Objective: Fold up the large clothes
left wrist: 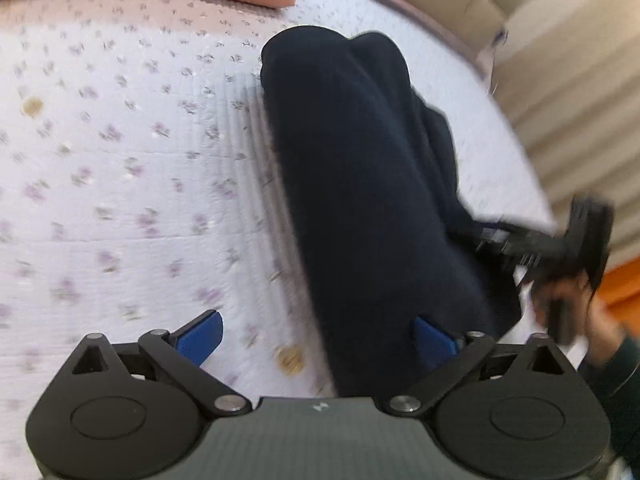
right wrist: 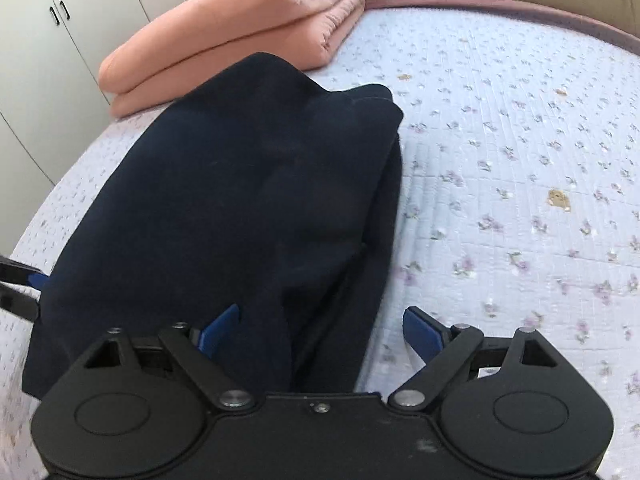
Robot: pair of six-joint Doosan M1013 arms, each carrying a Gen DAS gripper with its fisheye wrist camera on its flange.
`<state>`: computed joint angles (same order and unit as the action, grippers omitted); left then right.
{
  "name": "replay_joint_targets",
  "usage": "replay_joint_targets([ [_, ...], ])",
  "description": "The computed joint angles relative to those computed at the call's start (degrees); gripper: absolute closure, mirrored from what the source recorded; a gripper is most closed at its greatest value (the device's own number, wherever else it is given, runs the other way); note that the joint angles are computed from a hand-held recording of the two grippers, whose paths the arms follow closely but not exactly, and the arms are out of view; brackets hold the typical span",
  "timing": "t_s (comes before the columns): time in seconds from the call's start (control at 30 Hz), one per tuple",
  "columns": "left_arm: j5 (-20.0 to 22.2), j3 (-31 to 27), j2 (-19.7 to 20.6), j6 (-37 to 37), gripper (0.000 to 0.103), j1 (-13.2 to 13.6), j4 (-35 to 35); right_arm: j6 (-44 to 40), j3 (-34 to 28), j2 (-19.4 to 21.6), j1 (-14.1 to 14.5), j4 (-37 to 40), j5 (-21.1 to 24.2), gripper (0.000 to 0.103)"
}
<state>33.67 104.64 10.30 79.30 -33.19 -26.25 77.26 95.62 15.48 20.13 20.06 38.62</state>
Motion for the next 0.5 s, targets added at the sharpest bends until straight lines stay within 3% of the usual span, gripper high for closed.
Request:
replay_joint_targets([
  [0.1,-2.5,0.9,-2.1,2.9,0.004,0.2,0.7,2.3,-4.0,0.4,0.7,-5.0,5.2,0.000],
  [0.2,-6.6,0.9,-1.7,6.5,0.001,2.4,-6.7,-5.0,-4.8,-0.5,-0.5,7.3,2.4,0.000],
  [0.3,-8.4,-0.1,0.4,11.0,0.001,4.5,-16.1,-8.8,-7.2,1.7,-2.0,17.1,6.6,0.000],
  [0.37,-7.7,-1.5,3.2,18.9,0.001,5.6,-27.5,-5.9,-8.2,3.1,-2.4,15.4,8.7,0.000],
  [0.43,-4.6,-2.8,5.4,23.5,0.002,6.2,-33.4,-4.5,-6.8,2.9,-3.0,15.2,8.2,0.000],
  [0.5,-3.1,-4.2,7.3,26.6,0.002,5.8,-34.2,-8.9,-4.5,2.9,-5.7,25.0,9.9,0.000],
])
